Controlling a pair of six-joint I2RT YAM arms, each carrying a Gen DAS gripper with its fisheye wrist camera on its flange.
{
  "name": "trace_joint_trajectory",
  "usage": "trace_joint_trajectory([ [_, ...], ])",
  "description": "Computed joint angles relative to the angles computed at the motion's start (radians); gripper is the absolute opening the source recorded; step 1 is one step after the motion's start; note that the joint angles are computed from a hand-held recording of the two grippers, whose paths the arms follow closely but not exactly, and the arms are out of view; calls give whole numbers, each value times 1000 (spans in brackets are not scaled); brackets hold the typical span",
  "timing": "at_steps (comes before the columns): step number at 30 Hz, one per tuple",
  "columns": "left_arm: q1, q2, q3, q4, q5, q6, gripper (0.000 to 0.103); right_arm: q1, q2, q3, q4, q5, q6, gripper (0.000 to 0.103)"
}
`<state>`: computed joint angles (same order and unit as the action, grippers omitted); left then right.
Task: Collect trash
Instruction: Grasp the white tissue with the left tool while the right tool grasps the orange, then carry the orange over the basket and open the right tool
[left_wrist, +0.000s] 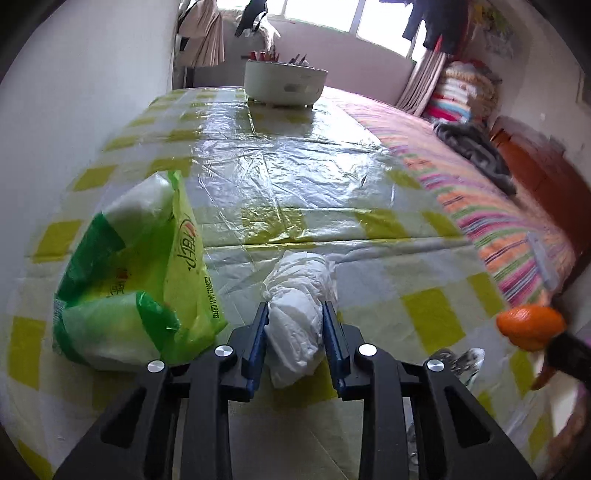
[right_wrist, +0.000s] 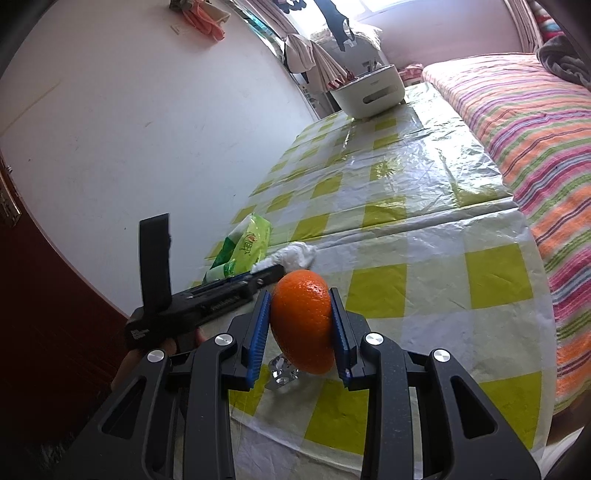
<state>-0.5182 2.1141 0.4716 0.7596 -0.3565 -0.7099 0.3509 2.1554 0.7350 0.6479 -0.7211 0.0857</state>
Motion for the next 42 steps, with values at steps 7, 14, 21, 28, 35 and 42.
trace_joint_trajectory([
  [7,-53,-57,-70,50,-64,-49,19,-23,-49,-49,32,10,-10,30],
  [14,-186,-143,-82,-21,-168,-79,19,-58,-81,-93,59,11,-27,30],
  [21,-301,-172,-61,-105,-230,-126,19,-85,-102,-131,74,17,-49,30],
  [28,-406,-184,-29,-182,-301,-155,19,-131,-149,-213,107,19,-95,31],
  [35,-473,-156,30,-226,-323,-152,19,-183,-168,-270,127,18,-141,31],
  [42,-516,-118,96,-277,-325,-143,19,-266,-218,-327,123,-14,-188,31],
])
